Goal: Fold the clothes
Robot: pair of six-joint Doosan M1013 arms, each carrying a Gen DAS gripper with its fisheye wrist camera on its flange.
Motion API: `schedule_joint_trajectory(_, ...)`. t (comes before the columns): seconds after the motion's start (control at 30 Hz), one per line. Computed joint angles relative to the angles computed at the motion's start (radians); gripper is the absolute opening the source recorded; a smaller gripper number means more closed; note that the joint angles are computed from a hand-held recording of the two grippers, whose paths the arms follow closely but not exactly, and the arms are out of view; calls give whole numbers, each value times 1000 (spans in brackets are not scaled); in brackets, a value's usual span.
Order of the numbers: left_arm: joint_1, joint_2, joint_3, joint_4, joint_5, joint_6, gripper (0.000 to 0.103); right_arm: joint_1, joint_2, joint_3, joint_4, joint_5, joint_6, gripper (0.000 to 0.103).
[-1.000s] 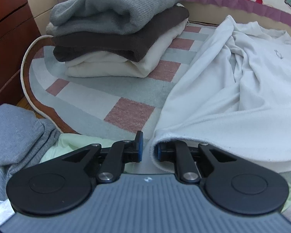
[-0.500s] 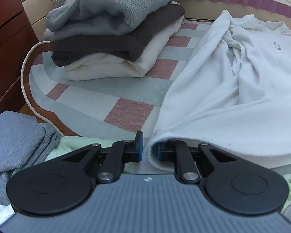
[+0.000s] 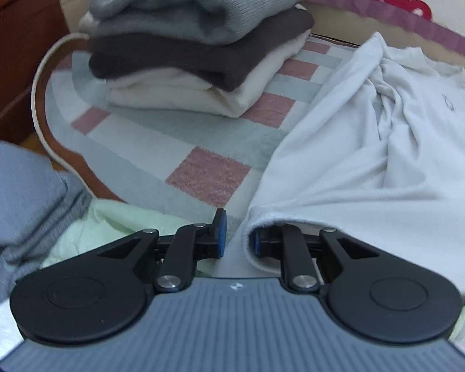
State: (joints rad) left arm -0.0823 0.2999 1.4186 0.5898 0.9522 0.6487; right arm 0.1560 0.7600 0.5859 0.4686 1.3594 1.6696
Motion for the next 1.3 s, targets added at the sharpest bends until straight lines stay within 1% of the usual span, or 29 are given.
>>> schedule_joint_trajectory(0.03,0,1,-1,-2,1,4,18,9,-16,28,-40,-22,-58,17)
schedule_joint_trajectory(0.1,0,2,-2,-4,2,11,18,32,-49,87,-148,-93,-157,23)
schedule_joint_trajectory(0.13,0,1,0,-4,1,14,17,39,-65,115,-185,-129,-184,37)
schedule_joint_trajectory(0.17,0,0,1,-6,-1,15,17,46,-80,143,-222,-165,-208,44)
schedule_joint_trajectory(0.23,1,-1,2,-11,-3,17,18,55,-118,212,-271,-255,-260,44)
schedule_joint_trajectory(0.3,1,1,0,-12,0,18,18,54,-162,288,-264,-341,-338,44)
schedule_joint_trajectory(0.33,0,2,-1,-9,3,20,18,53,-184,327,-255,-378,-390,44)
schedule_joint_trajectory(0.37,-1,3,-2,-6,6,22,18,50,-199,353,-237,-387,-451,45)
schedule_joint_trajectory(0.4,-3,5,-3,-3,8,24,18,47,-200,352,-221,-353,-482,46)
schedule_joint_trajectory(0.43,-4,5,-3,0,10,26,18,45,-197,343,-208,-308,-499,51)
schedule_joint_trajectory(0.47,-5,5,-3,2,11,27,18,45,-192,337,-203,-284,-511,56)
schedule_joint_trajectory(0.57,-6,5,-2,7,12,23,18,53,-175,322,-212,-246,-545,57)
schedule_joint_trajectory(0.67,-7,3,0,8,10,18,18,65,-174,344,-231,-270,-571,57)
schedule_joint_trajectory(0.83,-6,4,-2,-1,12,11,18,34,-198,393,-60,-364,-530,56)
schedule_joint_trajectory(0.9,-4,6,-6,-11,15,4,18,30,-196,394,-35,-396,-520,56)
schedule_joint_trajectory(0.93,-3,5,-6,-17,14,0,18,31,-188,383,-41,-400,-512,54)
schedule_joint_trajectory(0.97,-1,4,-5,-24,11,-3,18,34,-181,373,-59,-412,-506,48)
schedule_joint_trajectory(1.0,2,2,-4,-31,8,-5,18,36,-175,363,-66,-418,-502,47)
schedule_joint_trajectory(1.07,5,0,0,-41,2,-12,18,39,-160,343,-72,-422,-492,37)
schedule_joint_trajectory(1.1,6,-1,0,-43,0,-15,18,41,-153,332,-76,-424,-482,37)
schedule_joint_trajectory(1.17,4,0,0,-39,0,-16,18,44,-129,295,-85,-395,-445,37)
schedule_joint_trajectory(1.23,1,1,1,-30,1,-14,18,50,-109,262,-112,-358,-372,37)
schedule_joint_trajectory(1.3,1,-1,6,-22,-10,-23,19,56,-107,266,-142,-362,-286,41)
